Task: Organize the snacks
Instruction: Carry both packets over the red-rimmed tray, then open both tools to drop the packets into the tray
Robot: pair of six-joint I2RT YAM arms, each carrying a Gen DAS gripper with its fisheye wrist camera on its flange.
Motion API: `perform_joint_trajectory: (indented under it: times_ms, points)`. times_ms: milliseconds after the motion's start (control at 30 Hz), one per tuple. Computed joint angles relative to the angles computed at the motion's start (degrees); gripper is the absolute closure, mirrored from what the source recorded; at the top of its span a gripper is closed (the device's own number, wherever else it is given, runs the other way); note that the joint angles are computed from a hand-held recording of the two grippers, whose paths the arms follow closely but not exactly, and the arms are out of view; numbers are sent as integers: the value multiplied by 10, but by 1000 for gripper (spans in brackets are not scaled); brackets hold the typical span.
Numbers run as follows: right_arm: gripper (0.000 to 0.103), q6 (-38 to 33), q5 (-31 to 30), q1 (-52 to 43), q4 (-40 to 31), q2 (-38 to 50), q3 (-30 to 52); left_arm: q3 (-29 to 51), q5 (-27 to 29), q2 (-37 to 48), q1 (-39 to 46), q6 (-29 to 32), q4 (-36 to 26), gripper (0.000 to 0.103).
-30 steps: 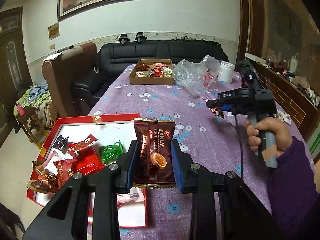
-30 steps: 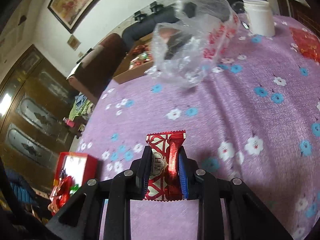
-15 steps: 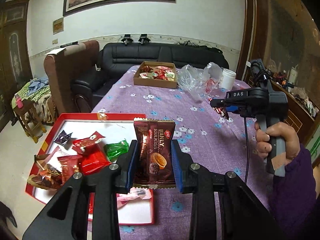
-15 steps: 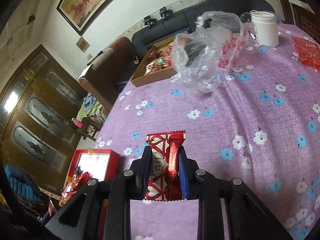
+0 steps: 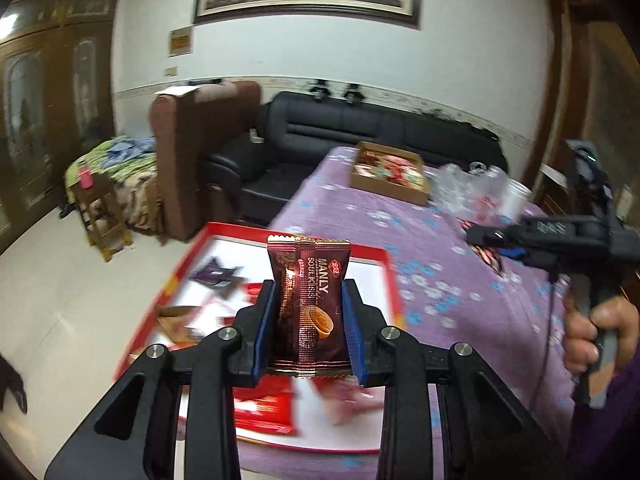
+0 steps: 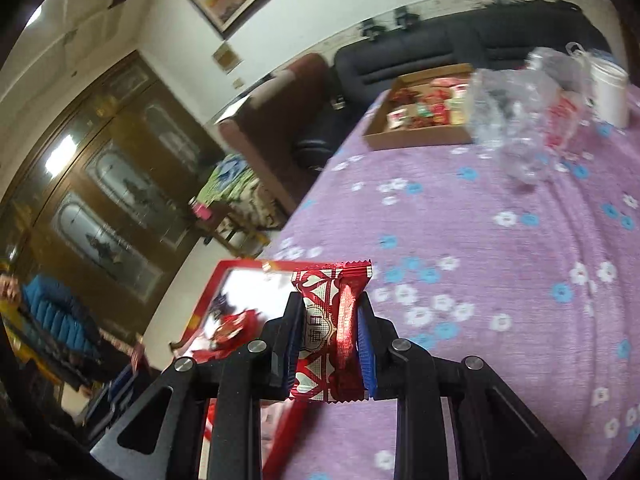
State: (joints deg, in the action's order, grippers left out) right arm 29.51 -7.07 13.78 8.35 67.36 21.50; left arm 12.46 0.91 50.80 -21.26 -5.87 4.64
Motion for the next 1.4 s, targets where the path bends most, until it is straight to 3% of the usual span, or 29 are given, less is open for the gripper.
perform_joint_trajectory:
  times_ms: [200,467,933,1233,1300,1367,1400]
  points:
    - [78,10,22,95,46,103,49,11,24,96,90,23,74,73]
    - [78,14,36,176,91,233,117,20,2,207,81,21,154,73]
    - [78,12,31,187,127,291,132,31,-100,286,15,24,225,73]
    - [75,-2,98,216,173,342,143,55,-131,349,-1,6,239,72]
    - [73,-10,115,225,201,348,134,56,-152,358,-8,2,243,64]
    - [61,-14,125,228,230,339,115,54,-190,365,-21,-1,250,28]
    - [56,-14,130,228,242,333,105,50,-207,365,-26,-4,258,21]
